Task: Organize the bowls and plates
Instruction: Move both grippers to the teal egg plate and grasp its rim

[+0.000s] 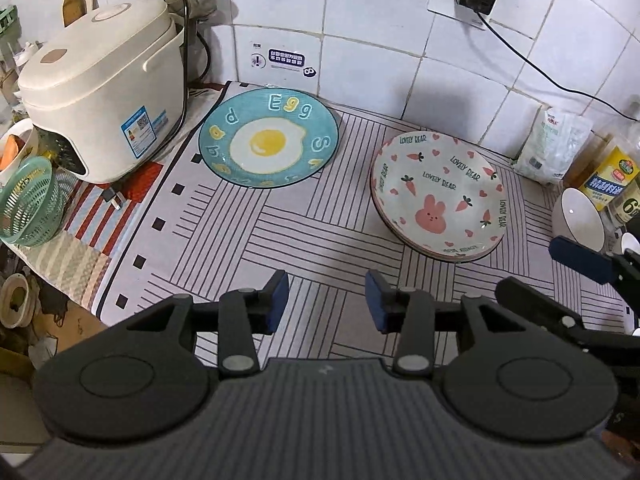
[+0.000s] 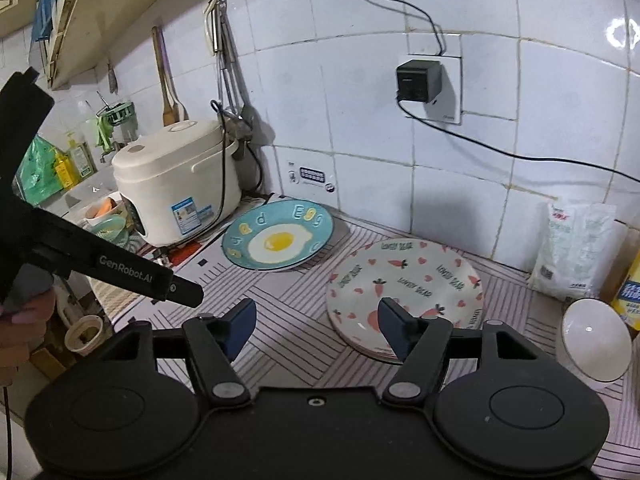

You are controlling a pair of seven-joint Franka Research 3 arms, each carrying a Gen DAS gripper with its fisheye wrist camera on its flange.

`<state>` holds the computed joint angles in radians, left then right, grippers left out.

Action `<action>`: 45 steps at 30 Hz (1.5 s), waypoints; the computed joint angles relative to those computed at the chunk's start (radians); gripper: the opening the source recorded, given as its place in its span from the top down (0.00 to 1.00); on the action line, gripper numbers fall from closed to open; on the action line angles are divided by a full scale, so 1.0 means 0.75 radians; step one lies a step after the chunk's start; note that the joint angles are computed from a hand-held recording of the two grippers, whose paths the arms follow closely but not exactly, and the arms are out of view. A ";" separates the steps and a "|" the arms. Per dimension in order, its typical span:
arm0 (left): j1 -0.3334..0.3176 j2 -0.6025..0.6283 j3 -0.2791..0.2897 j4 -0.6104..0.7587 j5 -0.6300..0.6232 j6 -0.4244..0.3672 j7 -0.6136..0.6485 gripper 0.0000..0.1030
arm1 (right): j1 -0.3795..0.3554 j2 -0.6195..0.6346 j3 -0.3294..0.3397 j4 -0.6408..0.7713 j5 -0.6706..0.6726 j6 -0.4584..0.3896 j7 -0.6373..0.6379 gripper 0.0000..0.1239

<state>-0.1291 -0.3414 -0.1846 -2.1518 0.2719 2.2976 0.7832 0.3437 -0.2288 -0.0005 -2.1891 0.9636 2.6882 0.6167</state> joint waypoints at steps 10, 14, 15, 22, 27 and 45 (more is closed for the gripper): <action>0.061 -0.033 0.050 -0.074 0.013 0.072 0.066 0.42 | 0.031 0.114 0.045 0.101 0.074 0.028 -0.012 0.35; 0.144 -0.077 0.045 -0.149 0.129 0.124 -0.031 0.42 | 0.044 0.176 0.068 0.170 0.142 0.063 -0.066 0.35; 0.159 -0.084 0.053 -0.165 0.145 0.135 -0.037 0.42 | 0.046 0.192 0.075 0.189 0.165 0.075 -0.082 0.35; 0.244 -0.039 0.126 -0.223 0.190 0.299 0.019 0.42 | 0.045 0.389 0.147 0.371 0.346 0.155 -0.163 0.34; 0.274 0.099 0.162 -0.180 0.139 0.411 0.088 0.38 | 0.028 0.567 0.204 0.499 0.247 0.177 0.073 0.35; 0.351 0.585 0.179 0.158 -0.150 0.533 0.351 0.39 | 0.052 0.996 0.296 0.802 -0.150 0.326 0.895 0.48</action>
